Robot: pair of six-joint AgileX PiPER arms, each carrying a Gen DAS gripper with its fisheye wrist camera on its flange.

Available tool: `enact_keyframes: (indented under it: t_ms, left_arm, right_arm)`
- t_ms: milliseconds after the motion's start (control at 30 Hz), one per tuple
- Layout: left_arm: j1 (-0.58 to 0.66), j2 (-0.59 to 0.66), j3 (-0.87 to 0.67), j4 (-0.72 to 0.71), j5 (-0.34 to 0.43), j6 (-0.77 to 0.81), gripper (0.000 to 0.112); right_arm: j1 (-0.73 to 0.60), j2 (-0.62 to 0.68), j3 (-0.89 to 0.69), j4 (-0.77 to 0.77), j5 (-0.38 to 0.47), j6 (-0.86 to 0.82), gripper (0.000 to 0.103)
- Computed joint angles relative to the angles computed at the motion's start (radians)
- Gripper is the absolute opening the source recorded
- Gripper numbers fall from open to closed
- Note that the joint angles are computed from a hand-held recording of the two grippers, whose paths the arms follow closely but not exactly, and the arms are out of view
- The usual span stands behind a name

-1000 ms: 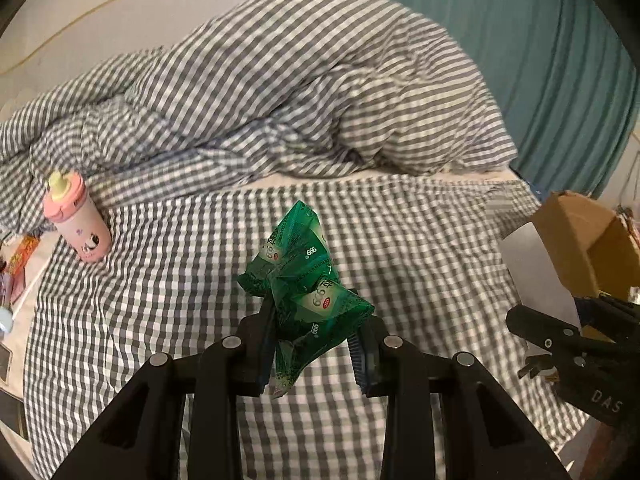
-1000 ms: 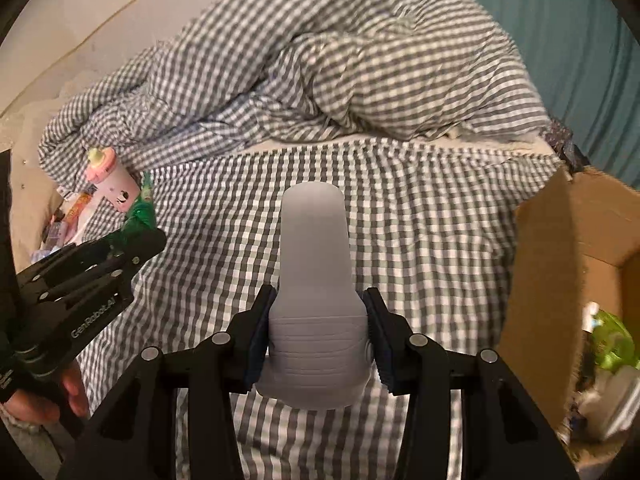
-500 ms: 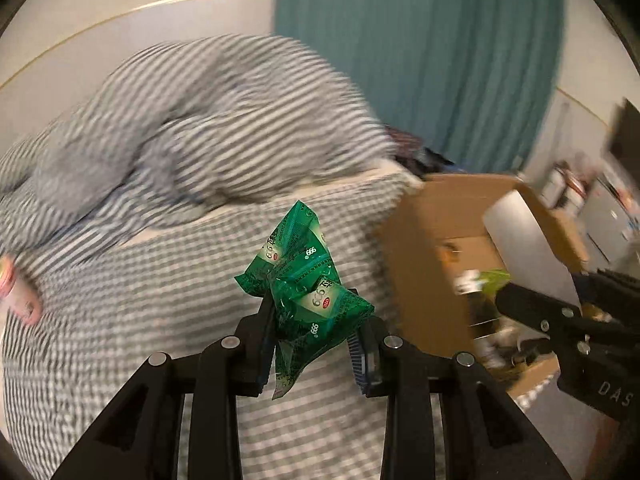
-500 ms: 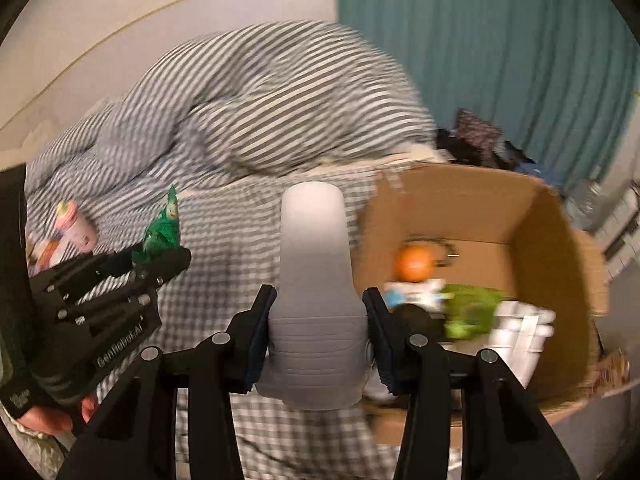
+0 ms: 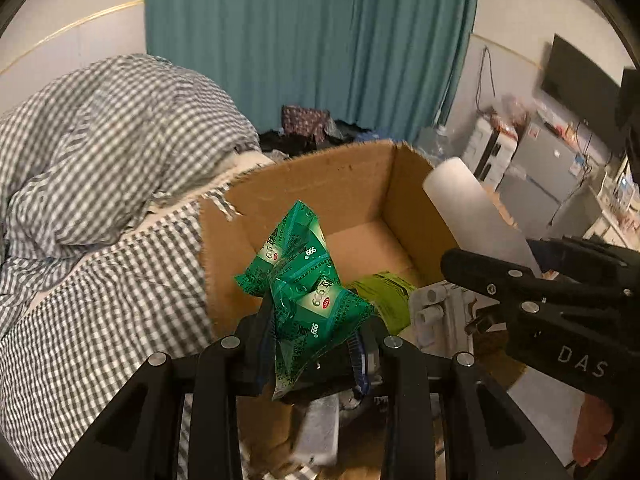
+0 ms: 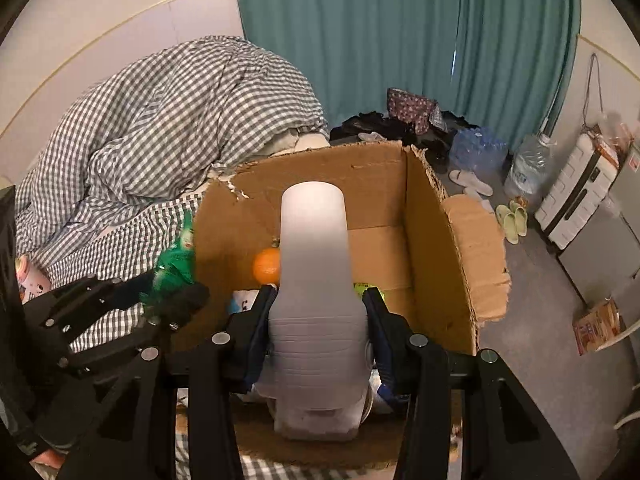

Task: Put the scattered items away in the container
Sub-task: 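Open both tools to drop the pack and cylinder into the box, then withdraw both tools from the box back over the bed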

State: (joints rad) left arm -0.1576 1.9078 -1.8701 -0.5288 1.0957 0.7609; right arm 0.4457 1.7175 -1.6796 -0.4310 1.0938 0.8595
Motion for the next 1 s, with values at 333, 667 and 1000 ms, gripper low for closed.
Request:
enact_keyframes:
  t_ms: [333, 667, 1000]
  left_arm:
    - [-0.017, -0.069, 0.154, 0.259, -0.309, -0.232, 0.103]
    - [0.168, -0.212, 0.3, 0.423, -0.38, -0.532, 0.103]
    - [0.322, -0.323, 0.464, 0.334, -0.445, -0.432, 0.103]
  right_arm:
    - [-0.032, -0.018, 0.051, -0.038, -0.102, 0.085, 0.092]
    - [0.183, 0.009, -0.032, -0.167, 0.005, 0.107, 0.093]
    - [0.317, 0.186, -0.211, -0.219, 0.08, 0.03, 0.094]
